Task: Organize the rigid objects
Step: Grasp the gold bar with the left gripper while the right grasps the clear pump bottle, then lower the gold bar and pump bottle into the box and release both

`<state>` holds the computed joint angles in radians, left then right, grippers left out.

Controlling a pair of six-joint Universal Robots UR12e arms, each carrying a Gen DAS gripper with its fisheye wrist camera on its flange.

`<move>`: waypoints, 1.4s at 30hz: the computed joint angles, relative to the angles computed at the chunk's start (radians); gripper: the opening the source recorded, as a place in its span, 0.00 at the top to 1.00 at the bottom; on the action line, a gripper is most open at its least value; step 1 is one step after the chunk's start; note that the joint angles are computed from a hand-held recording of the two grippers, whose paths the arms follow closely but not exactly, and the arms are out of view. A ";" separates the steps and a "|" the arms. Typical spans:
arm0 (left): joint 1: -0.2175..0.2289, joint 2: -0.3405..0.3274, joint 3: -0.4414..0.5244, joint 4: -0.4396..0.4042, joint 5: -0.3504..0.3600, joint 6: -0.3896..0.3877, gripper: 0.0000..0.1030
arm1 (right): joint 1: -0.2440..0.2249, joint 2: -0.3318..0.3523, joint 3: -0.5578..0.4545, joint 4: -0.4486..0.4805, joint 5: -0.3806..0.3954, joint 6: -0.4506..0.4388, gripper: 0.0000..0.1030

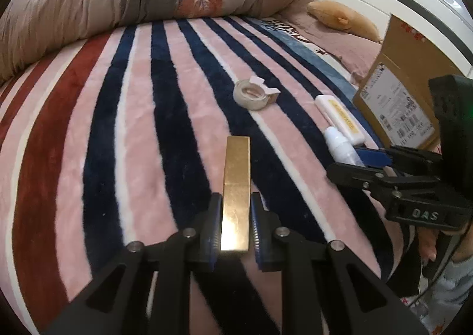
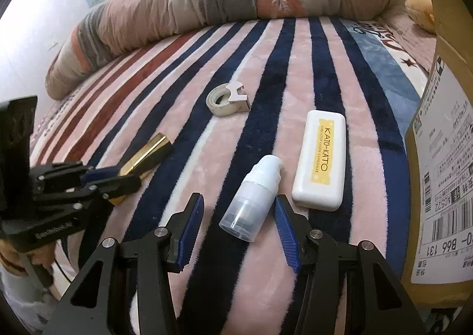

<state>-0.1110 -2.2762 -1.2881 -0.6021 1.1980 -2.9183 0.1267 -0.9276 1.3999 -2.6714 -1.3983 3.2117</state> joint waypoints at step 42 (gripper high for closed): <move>-0.159 0.018 0.251 -0.027 -0.153 0.184 0.85 | -0.112 -0.208 0.127 -0.186 -0.195 -0.187 0.80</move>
